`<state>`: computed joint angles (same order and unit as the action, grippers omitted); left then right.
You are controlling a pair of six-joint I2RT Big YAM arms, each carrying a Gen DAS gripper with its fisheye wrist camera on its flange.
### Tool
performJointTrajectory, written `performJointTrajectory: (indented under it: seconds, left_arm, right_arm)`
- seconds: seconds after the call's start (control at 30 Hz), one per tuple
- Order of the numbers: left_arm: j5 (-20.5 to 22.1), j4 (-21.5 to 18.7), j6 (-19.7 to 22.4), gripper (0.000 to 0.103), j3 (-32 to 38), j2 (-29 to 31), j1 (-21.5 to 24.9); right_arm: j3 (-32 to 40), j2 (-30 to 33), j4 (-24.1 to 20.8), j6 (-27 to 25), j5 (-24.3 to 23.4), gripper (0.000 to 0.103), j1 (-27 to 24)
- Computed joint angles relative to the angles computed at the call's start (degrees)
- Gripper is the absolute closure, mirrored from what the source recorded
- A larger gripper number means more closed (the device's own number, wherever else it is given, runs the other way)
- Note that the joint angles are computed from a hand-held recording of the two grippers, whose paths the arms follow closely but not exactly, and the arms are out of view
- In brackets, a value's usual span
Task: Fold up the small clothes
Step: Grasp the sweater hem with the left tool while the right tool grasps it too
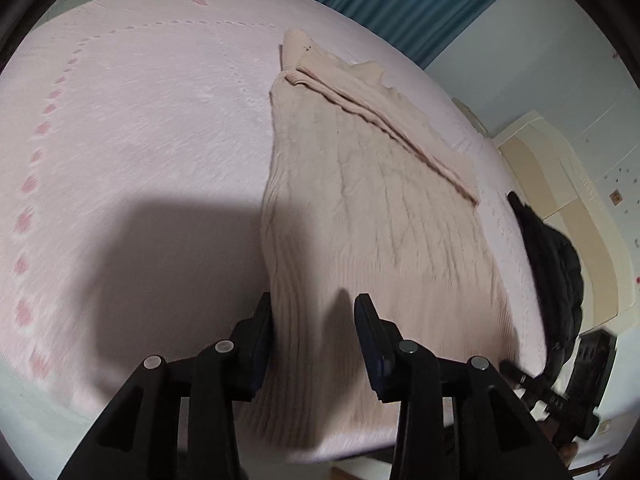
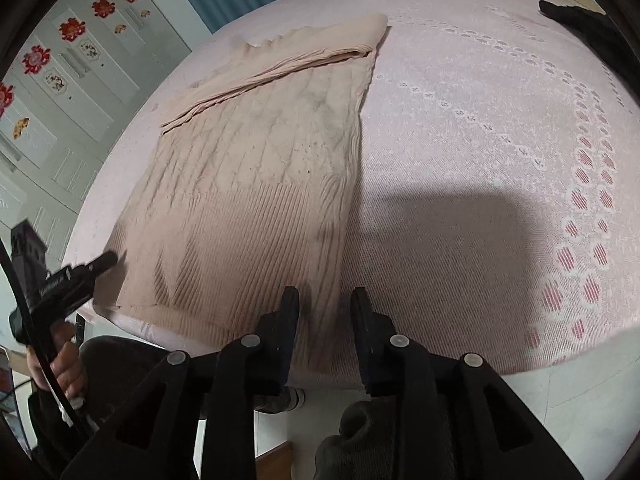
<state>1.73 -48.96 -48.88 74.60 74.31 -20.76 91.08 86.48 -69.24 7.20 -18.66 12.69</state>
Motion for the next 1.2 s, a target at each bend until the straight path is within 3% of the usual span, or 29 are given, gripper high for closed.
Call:
performJointTrajectory:
  seconds: [0.27,0.43,0.63,0.83,1.13,1.2]
  left_arm:
    - [1.2,3.4,1.2,0.065,4.7,6.0,3.5]
    - [2.3,4.8,1.2,0.067,5.4,7.1,4.4]
    - [6.4,6.5,0.2,0.067,1.0,3.1,4.6]
    - [4.4,4.9,0.6,0.067,-2.6,-1.5,2.5]
    - [3.6,4.9,-2.1,0.067,-7.1,-6.7,0.4]
    - [2.7,4.8,-3.1,0.071,-7.7,-7.3,0.1]
  right_arm:
    - [1.6,2.1,0.3,2.5,-3.9,0.074,-1.4]
    - [4.2,4.2,-0.1,2.8,-2.4,0.070,-0.6]
    - [8.1,7.3,-0.9,2.0,-1.1,0.066,0.0]
    - [12.0,10.4,-2.2,2.7,1.9,0.065,0.9]
    - [5.8,4.8,-2.8,-2.5,4.3,0.065,2.7]
    - [4.1,3.3,-2.6,-3.6,4.3,0.065,2.9]
